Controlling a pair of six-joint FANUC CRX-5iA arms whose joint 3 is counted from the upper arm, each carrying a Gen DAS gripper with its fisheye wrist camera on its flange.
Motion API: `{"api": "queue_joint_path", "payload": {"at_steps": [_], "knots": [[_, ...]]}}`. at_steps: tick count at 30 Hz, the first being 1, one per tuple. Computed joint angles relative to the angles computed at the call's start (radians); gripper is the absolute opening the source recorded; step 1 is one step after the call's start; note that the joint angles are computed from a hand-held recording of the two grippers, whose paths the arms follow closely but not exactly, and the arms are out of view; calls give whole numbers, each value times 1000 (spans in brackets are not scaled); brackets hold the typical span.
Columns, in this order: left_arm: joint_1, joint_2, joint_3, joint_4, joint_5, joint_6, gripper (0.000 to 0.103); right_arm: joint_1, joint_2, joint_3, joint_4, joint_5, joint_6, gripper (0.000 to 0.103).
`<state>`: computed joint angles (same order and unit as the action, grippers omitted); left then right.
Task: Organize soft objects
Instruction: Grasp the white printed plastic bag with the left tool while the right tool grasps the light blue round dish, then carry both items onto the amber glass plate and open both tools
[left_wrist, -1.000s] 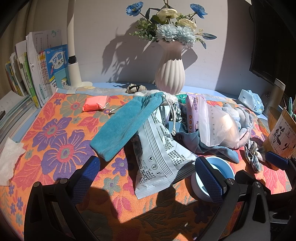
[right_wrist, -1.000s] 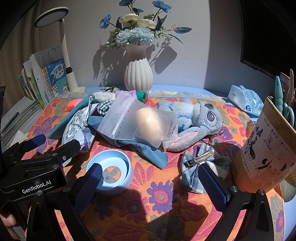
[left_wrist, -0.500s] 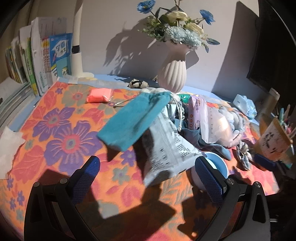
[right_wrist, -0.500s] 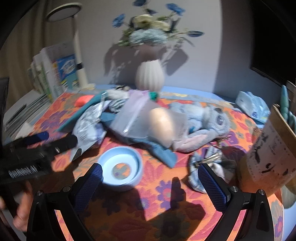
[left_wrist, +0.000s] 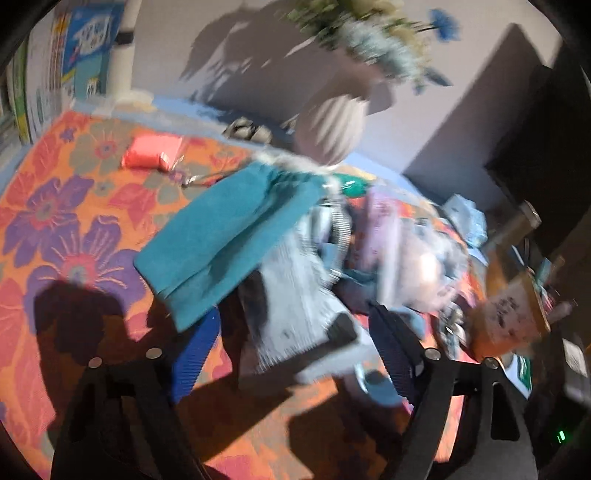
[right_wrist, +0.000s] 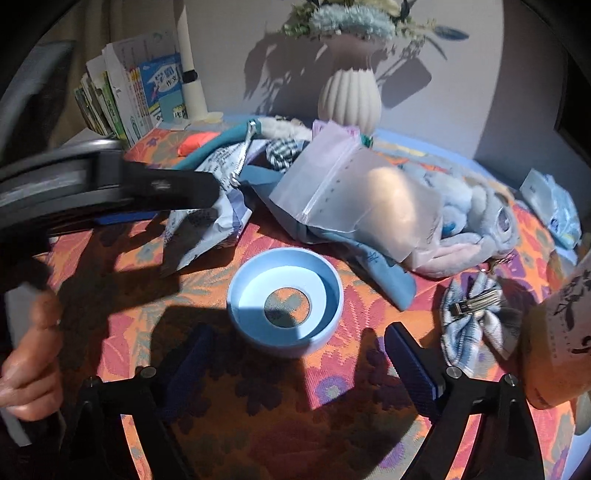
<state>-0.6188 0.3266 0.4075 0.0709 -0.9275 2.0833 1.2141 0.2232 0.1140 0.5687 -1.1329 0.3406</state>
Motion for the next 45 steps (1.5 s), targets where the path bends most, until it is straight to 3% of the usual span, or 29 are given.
{"api": "queue_joint_path", "payload": {"at_steps": [5, 9, 13, 20, 28, 34, 45], "knots": [[15, 53, 41, 42, -18, -14, 78, -26, 42, 69, -61, -8, 74, 85], [8, 73, 76, 18, -49, -15, 57, -29, 89, 123, -50, -49, 97, 69], [-1, 65, 86, -20, -70, -8, 47, -33, 86, 113, -38, -33, 79, 67], [13, -13, -35, 83, -31, -68, 45, -13, 47, 77, -49, -36, 40, 66], [-11, -99, -167, 189, 4, -146, 45, 56, -32, 18, -73, -150, -71, 66], [-76, -84, -127, 183, -8, -175, 45, 100, -99, -42, -51, -242, -189, 66], [-227, 80, 136, 210, -68, -287, 45, 235, -301, -191, 22, -490, -480, 66]]}}
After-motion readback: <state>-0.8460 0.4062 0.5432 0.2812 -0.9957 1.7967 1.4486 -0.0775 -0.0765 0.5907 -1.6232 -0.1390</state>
